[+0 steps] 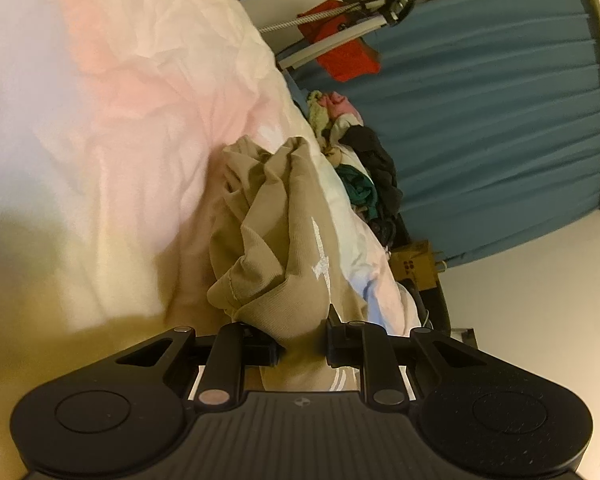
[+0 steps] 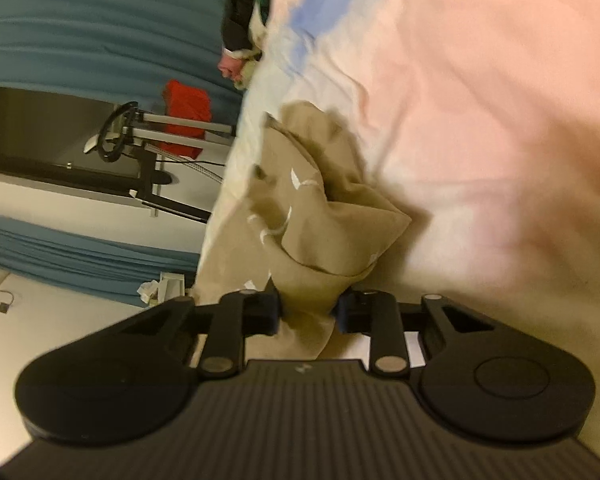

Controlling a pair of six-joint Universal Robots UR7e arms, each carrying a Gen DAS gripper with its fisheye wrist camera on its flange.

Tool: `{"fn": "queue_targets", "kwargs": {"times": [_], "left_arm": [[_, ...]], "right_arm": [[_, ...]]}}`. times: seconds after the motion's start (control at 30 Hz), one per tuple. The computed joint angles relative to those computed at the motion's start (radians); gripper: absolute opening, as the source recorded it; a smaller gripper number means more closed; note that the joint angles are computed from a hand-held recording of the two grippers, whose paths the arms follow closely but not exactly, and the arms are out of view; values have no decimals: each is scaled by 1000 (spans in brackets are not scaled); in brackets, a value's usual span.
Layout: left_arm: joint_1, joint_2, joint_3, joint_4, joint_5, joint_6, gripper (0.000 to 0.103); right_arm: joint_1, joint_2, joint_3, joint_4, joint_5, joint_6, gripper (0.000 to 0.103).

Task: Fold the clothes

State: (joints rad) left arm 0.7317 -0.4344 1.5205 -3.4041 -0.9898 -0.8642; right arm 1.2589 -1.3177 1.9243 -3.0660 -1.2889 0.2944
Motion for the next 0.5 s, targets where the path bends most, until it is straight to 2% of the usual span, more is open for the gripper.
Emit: {"fn": "queue_targets", "kwargs": {"times": [0.13,0.23,0.37,0.5], "left_arm": [[-33,-31,19,4,-20,11,21],[-57,-54,20,46,-46,-9,21],[-73,-58,-42,190,-116,-45,21],[-67,-7,-199,387,-211,-85,21]], "right_arm": [[17,-71,36,-57,19,-30,26],[17,-154,66,-30,22,-45,25],[6,-247,58,73,-13,-47,25],[-26,-283,-17,177,-25,-15,25]]}}
